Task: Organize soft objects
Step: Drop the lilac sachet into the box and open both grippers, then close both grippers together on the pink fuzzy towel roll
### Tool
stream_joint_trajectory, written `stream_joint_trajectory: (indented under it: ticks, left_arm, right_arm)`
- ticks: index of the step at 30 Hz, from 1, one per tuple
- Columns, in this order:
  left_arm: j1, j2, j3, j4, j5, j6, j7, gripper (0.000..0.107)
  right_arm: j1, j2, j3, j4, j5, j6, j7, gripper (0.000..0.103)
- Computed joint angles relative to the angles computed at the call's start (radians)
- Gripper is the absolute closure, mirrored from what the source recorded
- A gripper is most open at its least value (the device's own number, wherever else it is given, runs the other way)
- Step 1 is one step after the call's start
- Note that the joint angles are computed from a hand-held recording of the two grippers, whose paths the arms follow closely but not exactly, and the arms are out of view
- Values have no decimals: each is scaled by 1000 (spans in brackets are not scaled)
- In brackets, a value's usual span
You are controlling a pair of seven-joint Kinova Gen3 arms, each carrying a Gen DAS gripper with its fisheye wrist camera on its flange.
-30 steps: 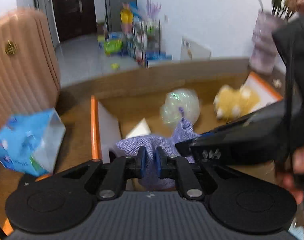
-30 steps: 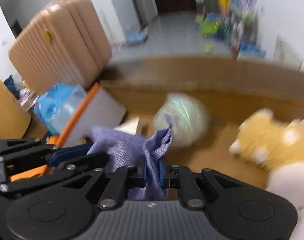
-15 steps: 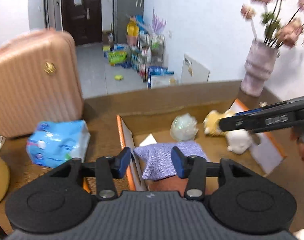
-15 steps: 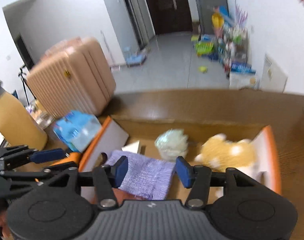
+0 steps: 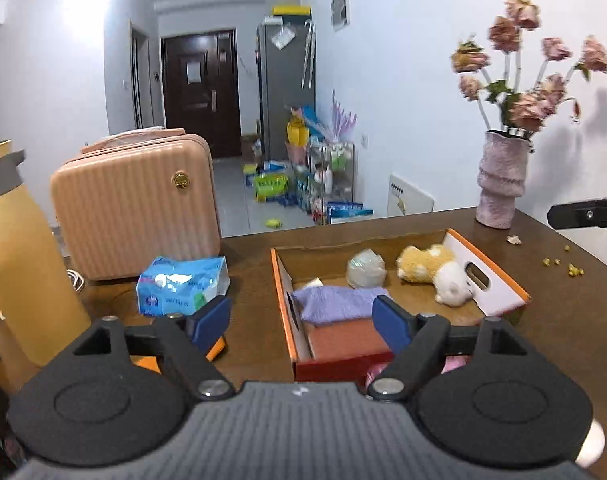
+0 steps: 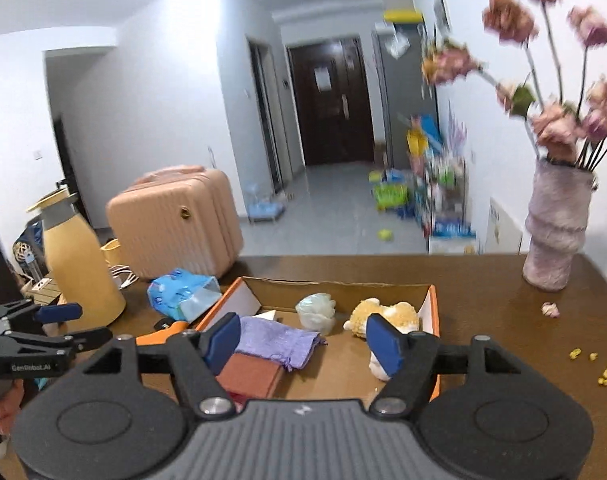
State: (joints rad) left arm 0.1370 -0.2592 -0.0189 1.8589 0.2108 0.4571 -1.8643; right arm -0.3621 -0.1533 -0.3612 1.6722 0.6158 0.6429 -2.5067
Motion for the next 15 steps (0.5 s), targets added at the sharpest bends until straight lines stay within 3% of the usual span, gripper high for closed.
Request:
stream_joint_trajectory:
  ticks: [4, 8, 11, 13, 15]
  left_arm:
    - [-12, -155, 47, 185, -33, -95, 63, 23]
    - [61, -301, 25, 346, -28, -171, 103, 17]
    - [52, -392, 54, 430, -40, -149, 156, 17]
    - [29, -444, 80, 465, -51, -96, 195, 17]
    - [57, -473, 61, 479, -59, -37, 207, 17]
  right_arm:
    - [113, -121, -185, 174, 148, -47, -163, 34]
    - [249, -239, -371, 315, 200, -102, -325, 33]
    - [324, -331, -505, 404, 207, -113, -441, 23]
    - [346, -372, -598, 443, 218, -79, -522, 22]
    - [333, -403, -666, 482, 204, -54, -604, 22]
